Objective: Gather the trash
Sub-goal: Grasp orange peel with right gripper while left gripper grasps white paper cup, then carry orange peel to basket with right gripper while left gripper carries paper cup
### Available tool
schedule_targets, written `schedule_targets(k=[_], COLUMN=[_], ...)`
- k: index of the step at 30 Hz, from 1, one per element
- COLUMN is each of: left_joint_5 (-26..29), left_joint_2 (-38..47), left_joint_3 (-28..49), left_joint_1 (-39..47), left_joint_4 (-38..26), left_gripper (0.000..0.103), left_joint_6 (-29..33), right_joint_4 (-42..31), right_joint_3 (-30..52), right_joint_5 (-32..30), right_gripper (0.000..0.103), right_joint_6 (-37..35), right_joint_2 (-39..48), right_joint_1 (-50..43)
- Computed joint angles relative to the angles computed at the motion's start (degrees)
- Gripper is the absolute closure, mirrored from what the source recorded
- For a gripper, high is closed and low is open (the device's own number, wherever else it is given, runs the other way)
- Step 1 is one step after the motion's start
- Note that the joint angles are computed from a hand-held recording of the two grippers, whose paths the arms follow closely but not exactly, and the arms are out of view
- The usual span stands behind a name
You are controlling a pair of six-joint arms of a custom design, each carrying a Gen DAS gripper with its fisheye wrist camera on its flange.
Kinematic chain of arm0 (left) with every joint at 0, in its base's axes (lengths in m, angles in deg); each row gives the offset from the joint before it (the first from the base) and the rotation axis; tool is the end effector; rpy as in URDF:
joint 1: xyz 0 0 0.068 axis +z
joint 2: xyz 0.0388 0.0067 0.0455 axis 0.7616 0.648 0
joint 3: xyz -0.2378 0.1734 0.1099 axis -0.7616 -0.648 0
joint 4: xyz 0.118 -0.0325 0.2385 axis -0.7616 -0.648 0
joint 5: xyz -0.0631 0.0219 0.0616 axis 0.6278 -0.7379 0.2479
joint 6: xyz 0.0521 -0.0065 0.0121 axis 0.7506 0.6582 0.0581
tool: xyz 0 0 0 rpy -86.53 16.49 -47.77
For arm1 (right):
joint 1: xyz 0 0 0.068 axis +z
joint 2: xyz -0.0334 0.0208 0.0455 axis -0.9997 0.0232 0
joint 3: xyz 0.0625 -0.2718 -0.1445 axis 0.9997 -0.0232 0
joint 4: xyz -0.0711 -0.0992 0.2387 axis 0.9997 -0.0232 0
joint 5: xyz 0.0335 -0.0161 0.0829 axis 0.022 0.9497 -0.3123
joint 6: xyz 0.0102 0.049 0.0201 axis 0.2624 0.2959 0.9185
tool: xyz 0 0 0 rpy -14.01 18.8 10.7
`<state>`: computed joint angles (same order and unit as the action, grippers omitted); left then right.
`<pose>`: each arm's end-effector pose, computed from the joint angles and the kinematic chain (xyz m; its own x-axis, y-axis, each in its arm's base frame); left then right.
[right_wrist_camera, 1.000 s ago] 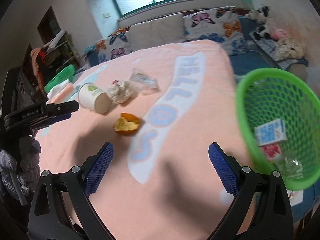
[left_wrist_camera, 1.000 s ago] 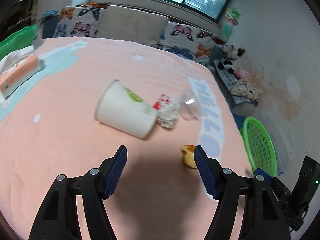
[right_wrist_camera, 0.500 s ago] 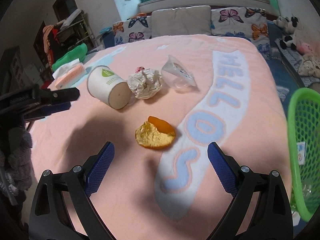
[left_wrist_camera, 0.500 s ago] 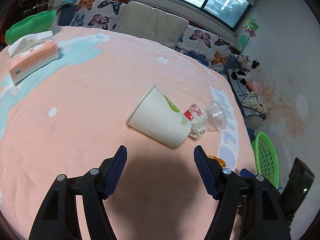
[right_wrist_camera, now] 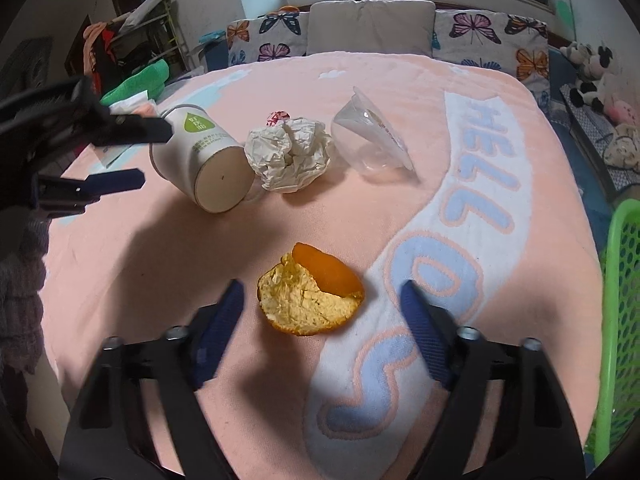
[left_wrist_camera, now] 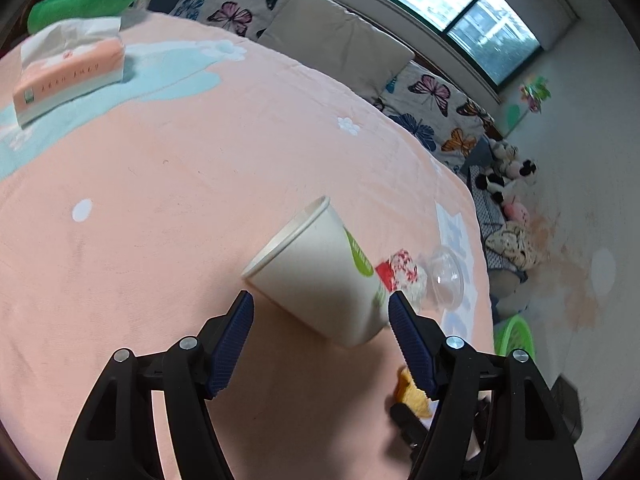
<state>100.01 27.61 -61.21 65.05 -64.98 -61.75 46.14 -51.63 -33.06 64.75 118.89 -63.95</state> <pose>0.1260 0.0263 0.1648 -0.5707 -0.6751 -0.4675 -0.4728 0.7356 -0.4851 0.2027 0.1057 0.1155 -0.6291 -0.4442 -0.6379 -0.6706 0.7252 0.1562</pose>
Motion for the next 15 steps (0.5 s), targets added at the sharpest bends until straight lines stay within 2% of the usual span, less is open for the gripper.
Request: schedule_targets(k=[3,8,15], left_joint_5=[-0.31,-0.84,3.26], left_joint_2=[1.83,6.15,13.00], left_joint_3=[-0.14,-0.48,-1.91], left_joint_1=[-0.58,-0.28,3.34], left_joint_4=[2.60,7.07,14.17], left_gripper=[0.033,0.028,0.027], left_joint_6=[-3.48,-6.93,-9.65], right_joint_4=[0.65,1.26,0.57], right_joint_3=[-0.26,-0.68,-1.00], right_joint_5=[1.29,1.55,-0.54], right_gripper=[0.034,0.046,0.051], right_joint_6=[-0.31,-0.70,-0.76], right_joint_2=[0.09,-0.02,-0.82], right_joint_1=[0.62,1.18,-0.05])
